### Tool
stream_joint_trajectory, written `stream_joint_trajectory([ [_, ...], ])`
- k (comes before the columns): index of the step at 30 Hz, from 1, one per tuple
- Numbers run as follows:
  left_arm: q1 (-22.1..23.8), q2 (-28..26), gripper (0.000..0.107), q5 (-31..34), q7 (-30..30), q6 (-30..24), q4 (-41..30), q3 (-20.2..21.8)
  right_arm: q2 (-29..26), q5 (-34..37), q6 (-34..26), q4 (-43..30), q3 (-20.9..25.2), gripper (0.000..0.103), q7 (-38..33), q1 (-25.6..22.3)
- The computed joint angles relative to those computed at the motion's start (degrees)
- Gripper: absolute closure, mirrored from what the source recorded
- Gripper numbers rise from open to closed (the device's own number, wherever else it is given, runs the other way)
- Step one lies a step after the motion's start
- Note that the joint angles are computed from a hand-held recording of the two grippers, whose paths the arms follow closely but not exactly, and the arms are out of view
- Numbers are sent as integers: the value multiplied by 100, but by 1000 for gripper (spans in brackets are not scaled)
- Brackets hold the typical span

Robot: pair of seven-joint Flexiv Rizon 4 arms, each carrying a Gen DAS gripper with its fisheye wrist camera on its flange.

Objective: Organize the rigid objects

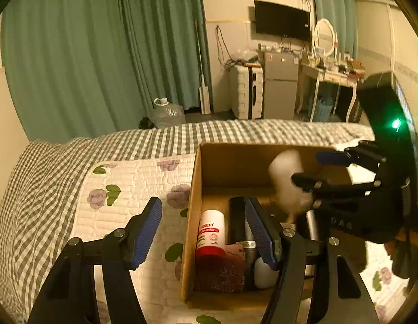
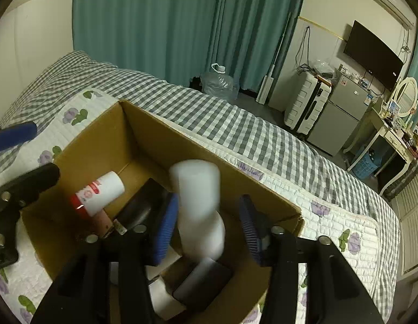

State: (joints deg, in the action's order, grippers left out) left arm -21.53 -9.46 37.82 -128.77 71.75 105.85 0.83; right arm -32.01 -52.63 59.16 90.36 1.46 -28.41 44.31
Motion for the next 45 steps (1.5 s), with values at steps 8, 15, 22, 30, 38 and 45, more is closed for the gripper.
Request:
stream_joint_trajectory([
  [8, 68, 1036, 33, 318, -187, -161, 257, -310, 1218, -1100, -844, 794, 144, 22, 1371, 278],
  [15, 409, 2220, 27, 1398, -1159, -811, 462, -1143, 2218, -2012, -2158, 1292, 875, 0, 2280, 452],
  [22, 722, 2900, 27, 1162, -1477, -354, 1134, -1412, 2587, -1985, -3501, 1559, 1737, 0, 2964, 607],
  [30, 1466, 3032, 27, 1141, -2053, 197, 1910, -1932, 2717, -2753, -3629, 2238, 1898, 0, 4677, 490],
  [38, 1976, 2809, 27, 1671, -2896, -83, 1997, -2668, 2353, -2848, -2737, 2595, 1706, 0, 5442, 207],
  [45, 1571, 2706, 27, 2011, -3029, -444, 1915, -2484, 2369, -3009, -2786, 2700, 1668, 0, 5525, 222],
])
